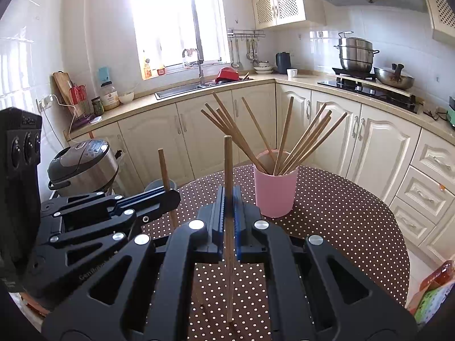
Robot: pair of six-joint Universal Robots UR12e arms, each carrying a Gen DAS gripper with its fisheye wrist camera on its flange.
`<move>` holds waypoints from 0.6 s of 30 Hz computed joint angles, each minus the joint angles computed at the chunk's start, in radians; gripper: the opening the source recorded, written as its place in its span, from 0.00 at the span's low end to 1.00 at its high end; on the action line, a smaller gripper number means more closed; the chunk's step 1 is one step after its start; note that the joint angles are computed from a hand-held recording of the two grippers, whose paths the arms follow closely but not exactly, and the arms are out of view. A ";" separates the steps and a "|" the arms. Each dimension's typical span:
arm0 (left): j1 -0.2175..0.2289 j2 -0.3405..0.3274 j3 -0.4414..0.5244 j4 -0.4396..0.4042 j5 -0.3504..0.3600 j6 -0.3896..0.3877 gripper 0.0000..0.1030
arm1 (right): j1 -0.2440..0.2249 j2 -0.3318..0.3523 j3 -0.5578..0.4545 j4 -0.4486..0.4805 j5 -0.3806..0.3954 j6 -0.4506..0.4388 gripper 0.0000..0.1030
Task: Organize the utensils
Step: 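Lift both held chopsticks upright and carry them over the pink cup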
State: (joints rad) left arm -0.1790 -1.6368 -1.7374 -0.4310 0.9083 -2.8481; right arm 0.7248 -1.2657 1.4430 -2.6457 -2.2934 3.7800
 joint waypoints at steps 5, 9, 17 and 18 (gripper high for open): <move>-0.002 0.006 -0.009 0.039 0.004 0.000 0.06 | 0.001 0.003 -0.002 -0.012 -0.008 -0.011 0.06; -0.006 0.005 -0.008 0.061 0.000 -0.011 0.06 | 0.000 0.002 0.002 -0.028 -0.007 -0.022 0.06; -0.013 -0.013 0.022 0.100 -0.012 -0.046 0.06 | -0.007 0.000 0.000 -0.069 -0.019 -0.059 0.06; -0.015 -0.017 0.031 0.108 -0.008 -0.052 0.06 | -0.007 0.001 -0.003 -0.072 -0.021 -0.063 0.06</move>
State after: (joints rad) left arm -0.1940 -1.6540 -1.7069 -0.3229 0.9007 -2.9004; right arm 0.7180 -1.2644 1.4396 -2.7177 -2.3149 3.7170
